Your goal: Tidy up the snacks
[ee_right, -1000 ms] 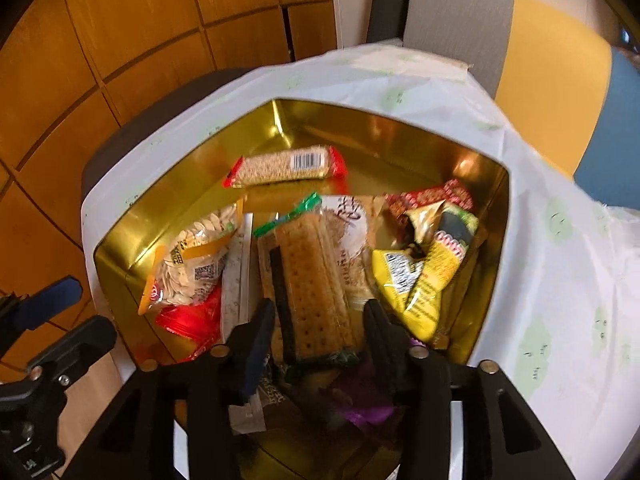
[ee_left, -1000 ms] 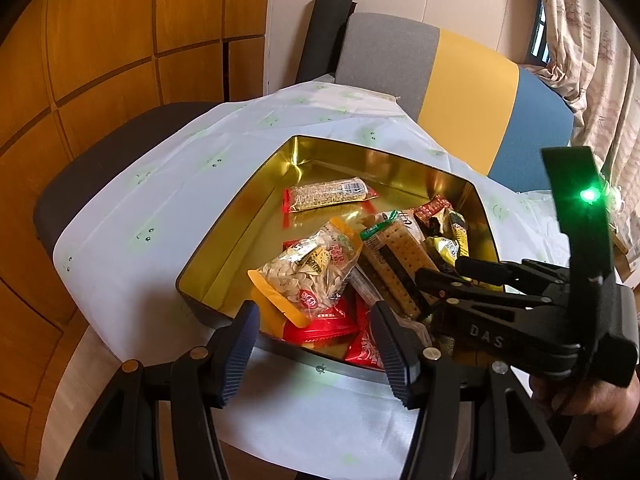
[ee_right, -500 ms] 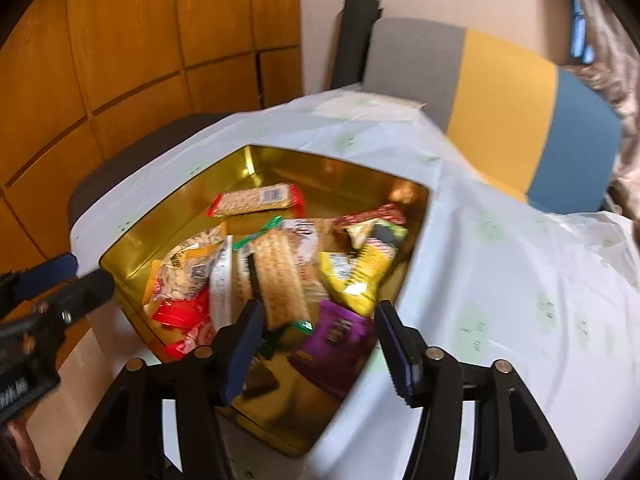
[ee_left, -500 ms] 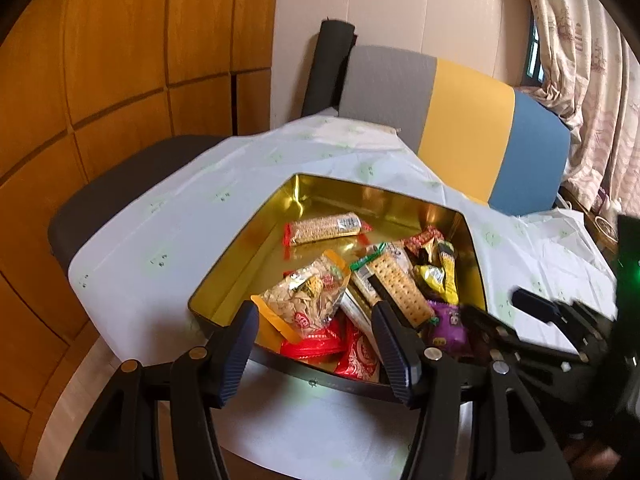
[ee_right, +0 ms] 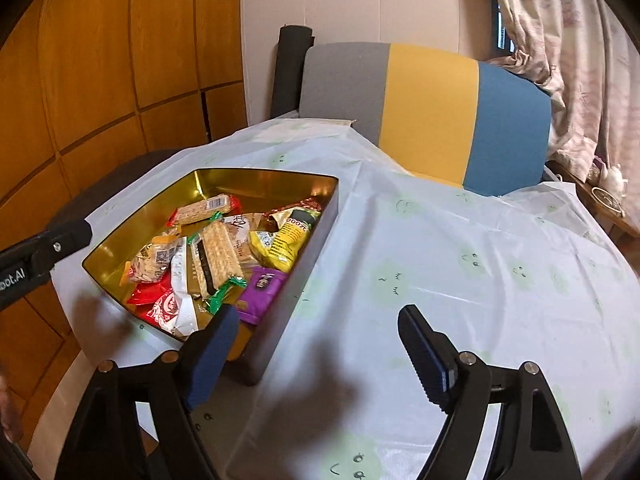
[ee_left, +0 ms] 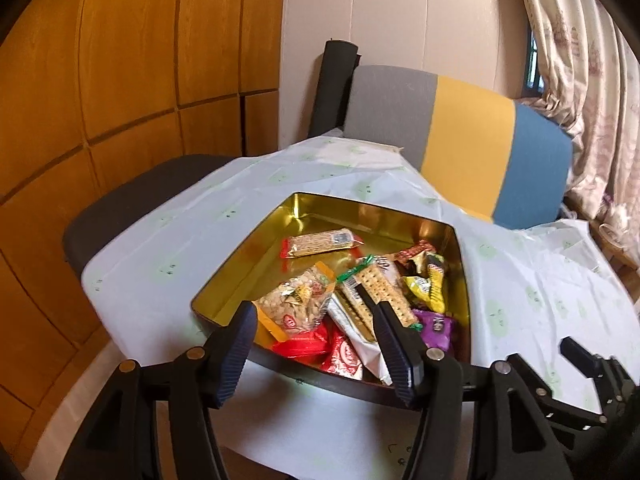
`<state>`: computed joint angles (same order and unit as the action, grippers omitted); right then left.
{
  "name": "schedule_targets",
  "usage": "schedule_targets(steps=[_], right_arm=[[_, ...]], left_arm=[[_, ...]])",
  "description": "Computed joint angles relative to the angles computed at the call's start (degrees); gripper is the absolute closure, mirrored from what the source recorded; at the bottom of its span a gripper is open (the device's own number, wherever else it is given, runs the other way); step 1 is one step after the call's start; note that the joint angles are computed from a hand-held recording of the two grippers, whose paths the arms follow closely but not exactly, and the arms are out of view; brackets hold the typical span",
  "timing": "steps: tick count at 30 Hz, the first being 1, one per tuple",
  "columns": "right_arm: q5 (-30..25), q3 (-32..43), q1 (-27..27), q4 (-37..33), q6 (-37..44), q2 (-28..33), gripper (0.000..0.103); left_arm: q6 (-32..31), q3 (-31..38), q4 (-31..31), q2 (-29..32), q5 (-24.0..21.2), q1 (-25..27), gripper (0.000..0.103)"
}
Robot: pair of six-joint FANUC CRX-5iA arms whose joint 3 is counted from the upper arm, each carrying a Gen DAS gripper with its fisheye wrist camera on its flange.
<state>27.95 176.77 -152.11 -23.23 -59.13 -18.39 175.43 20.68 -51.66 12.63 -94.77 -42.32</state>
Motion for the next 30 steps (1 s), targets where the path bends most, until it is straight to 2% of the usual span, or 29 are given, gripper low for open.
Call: schedule_targets(steps=[3, 4, 8, 11, 14, 30], right_arm=[[-0.2, 0.7, -0.4, -1.4, 0.8, 0.3, 0.021], [-0.4, 0.9, -0.5, -1.6, 1.0, 0.3, 0.021], [-0.9, 2.0, -0.9, -2.7, 2.0, 0.7, 0.021], [-1.1, 2.5, -1.5, -2.9, 1.6, 1.0, 0.021], [-1.9, 3.1, -1.8, -2.9, 1.4, 1.4, 0.021], [-2.7, 3.7, -1.3, -2.8, 2.2, 2.1, 0.021]], left_arm=[[-3.2, 5.2, -2.2, 4.3, -6.7, -1.0, 0.035], [-3.9, 5.7, -2.4, 4.8, -7.0, -1.2, 0.035], [-1.4, 3.0, 0.0, 2.5, -1.1, -0.6, 0.035], [-2.1, 4.5, -0.9, 3.8, -2.5, -1.0, 0.035], [-1.9, 4.3, -1.1, 3.6, -1.4, -1.2, 0.035], [-0.6, 4.2, -2.9, 3.4, -2.2, -2.0, 0.035]])
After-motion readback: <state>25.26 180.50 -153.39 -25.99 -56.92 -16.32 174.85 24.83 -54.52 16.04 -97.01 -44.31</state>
